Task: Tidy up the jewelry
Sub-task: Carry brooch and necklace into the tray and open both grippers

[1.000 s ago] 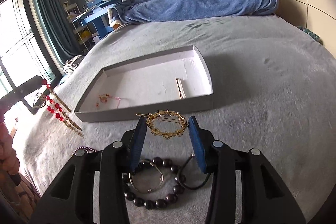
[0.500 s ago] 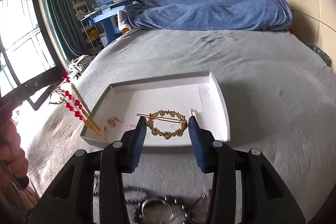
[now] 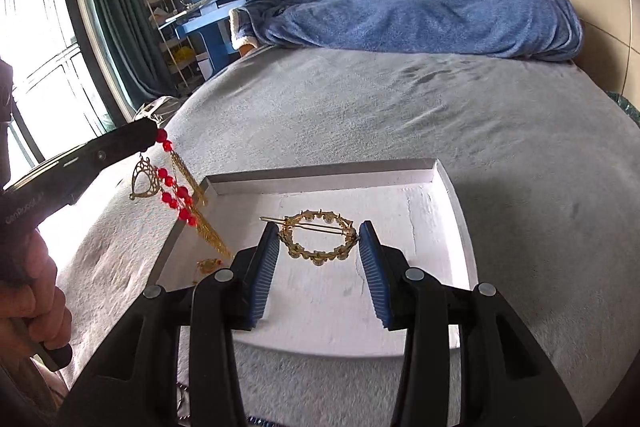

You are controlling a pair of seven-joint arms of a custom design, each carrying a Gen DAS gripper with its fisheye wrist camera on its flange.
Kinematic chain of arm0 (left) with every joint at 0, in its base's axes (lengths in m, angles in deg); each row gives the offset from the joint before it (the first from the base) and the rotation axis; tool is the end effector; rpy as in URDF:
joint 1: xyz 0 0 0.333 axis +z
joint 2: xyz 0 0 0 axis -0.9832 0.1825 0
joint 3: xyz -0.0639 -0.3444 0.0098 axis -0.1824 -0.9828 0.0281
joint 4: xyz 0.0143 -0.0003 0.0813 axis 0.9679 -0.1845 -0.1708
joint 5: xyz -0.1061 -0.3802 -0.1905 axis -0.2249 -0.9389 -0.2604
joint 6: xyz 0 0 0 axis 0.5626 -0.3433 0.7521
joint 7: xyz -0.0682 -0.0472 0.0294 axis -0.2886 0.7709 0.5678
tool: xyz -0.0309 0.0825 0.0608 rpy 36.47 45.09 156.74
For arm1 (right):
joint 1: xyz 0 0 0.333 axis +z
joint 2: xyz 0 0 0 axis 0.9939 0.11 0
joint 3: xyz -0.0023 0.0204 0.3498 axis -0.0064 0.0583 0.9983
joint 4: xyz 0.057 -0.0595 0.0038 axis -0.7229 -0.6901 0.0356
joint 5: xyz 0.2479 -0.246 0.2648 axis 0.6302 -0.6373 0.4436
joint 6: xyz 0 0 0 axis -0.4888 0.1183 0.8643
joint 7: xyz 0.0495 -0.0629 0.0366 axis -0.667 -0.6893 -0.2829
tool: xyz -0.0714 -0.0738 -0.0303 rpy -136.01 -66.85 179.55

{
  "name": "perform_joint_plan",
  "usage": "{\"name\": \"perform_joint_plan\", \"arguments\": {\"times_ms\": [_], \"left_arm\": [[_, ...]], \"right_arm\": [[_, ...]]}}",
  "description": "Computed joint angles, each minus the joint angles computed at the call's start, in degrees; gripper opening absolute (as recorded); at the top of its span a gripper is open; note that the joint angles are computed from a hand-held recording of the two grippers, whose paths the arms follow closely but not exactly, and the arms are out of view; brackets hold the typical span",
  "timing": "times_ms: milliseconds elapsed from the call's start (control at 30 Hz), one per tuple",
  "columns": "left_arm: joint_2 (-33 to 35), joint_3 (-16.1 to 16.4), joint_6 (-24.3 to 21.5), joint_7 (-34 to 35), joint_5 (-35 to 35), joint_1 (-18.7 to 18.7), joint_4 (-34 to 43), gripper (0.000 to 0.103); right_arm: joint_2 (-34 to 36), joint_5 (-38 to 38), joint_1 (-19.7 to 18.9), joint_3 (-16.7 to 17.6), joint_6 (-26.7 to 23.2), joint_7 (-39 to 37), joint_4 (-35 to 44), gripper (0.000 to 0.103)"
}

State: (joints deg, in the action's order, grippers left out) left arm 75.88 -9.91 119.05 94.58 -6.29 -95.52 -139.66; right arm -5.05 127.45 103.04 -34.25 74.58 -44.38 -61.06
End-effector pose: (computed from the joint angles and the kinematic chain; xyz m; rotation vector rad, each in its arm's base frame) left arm 0.4400 -0.3702 0.5845 -1.6330 1.6543 -1.0465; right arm 0.5433 0.1886 0.5130 -1.9824 1.1212 -0.2862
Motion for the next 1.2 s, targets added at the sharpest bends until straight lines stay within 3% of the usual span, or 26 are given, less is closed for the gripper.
{"name": "perform_joint_plan", "arguments": {"times_ms": [467, 867, 1000, 1133, 1200], "left_arm": [[6.4, 2.4, -0.7, 3.9, -4.7, -0.7, 2.2, 0.008], [8.7, 3.0, -11.0, 15.5, -16.6, -3.4, 2.3, 0.008], [8.2, 3.2, -11.9, 16.6, -18.7, -3.5, 1.6, 0.008], [7.2, 2.8, -13.5, 14.6, -16.4, -3.4, 1.2, 0.038], [6.4, 2.6, -14.0, 14.2, -15.1, -3.5, 0.8, 0.043]], "right_arm": [[6.8, -8.5, -0.9, 1.7, -0.4, 7.2, 3.3, 0.041], [8.6, -21.3, -0.8, 2.1, -0.8, 13.4, 1.9, 0.042], [8.5, -21.6, -0.8, 2.1, -0.7, 13.2, 1.7, 0.043], [7.7, -21.2, -0.7, 2.2, -0.4, 12.2, 0.9, 0.051], [7.1, -20.1, -0.7, 2.2, -0.2, 10.9, 0.5, 0.052]]}}
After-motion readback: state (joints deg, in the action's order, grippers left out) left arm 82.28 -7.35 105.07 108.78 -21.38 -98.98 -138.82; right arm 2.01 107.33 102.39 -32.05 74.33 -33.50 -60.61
